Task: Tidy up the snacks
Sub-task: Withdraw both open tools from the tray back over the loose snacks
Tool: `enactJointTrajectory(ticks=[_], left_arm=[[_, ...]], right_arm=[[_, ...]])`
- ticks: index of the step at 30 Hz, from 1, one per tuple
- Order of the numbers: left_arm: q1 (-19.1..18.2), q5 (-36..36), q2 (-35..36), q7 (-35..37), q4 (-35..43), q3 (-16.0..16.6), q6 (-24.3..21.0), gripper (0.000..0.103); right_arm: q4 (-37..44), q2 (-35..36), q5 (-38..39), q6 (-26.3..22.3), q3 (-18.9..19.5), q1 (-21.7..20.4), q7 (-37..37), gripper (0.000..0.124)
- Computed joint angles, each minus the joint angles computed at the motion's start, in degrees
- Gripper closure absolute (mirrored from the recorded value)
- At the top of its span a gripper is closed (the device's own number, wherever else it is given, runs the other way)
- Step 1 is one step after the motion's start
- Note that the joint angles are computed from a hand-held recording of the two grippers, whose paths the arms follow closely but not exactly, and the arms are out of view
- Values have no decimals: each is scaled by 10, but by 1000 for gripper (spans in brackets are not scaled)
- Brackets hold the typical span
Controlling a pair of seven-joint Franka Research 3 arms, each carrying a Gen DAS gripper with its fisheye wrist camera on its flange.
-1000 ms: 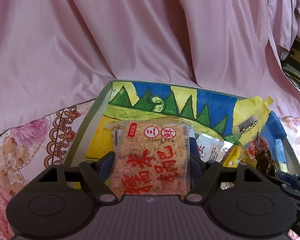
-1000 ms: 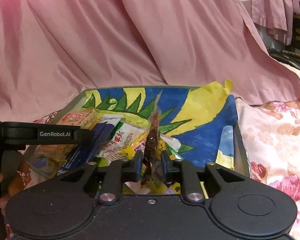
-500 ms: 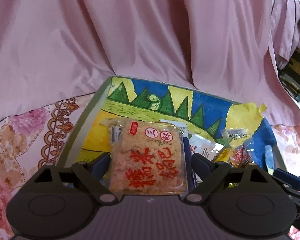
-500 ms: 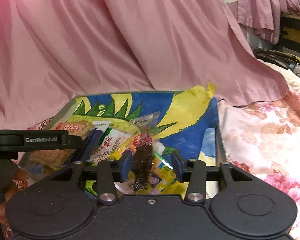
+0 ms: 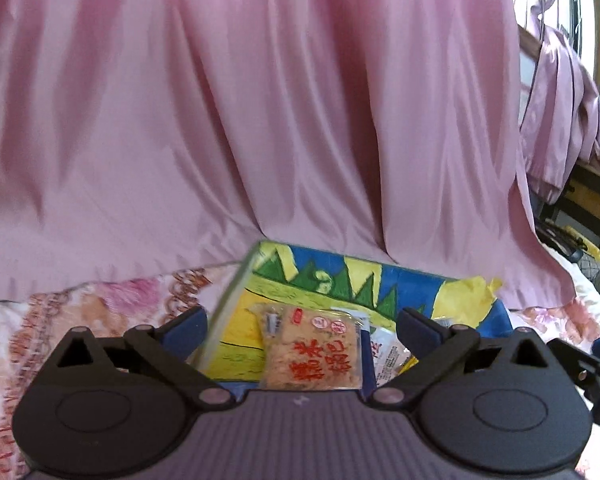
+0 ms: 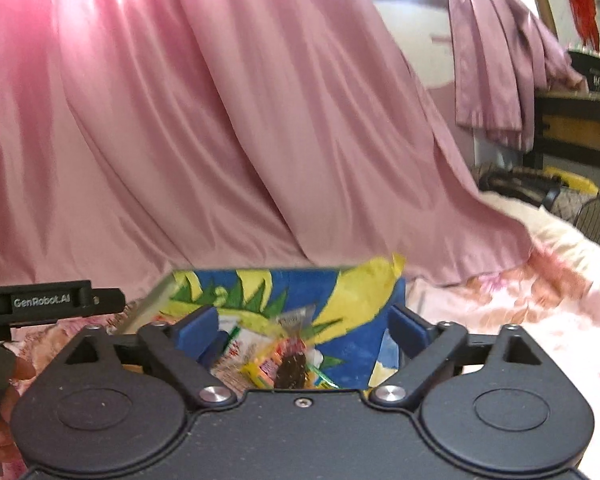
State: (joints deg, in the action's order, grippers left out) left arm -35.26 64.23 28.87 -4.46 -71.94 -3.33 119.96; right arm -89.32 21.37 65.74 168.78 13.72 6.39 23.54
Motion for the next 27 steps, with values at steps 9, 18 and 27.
enactJointTrajectory(ticks=[9, 18, 27], left_arm=[[-28, 42, -75, -21, -83, -35, -68, 0], [-41, 35, -104, -18, -118, -79, -123, 0], [-39, -39, -132, -10, -149, -110, -152, 0]], right_arm=[[-101, -114, 231, -11, 2, -20, -216, 22], [-218, -221, 251, -47, -67, 21, -217, 22], [-319, -288, 75, -62, -122, 64, -22, 22]])
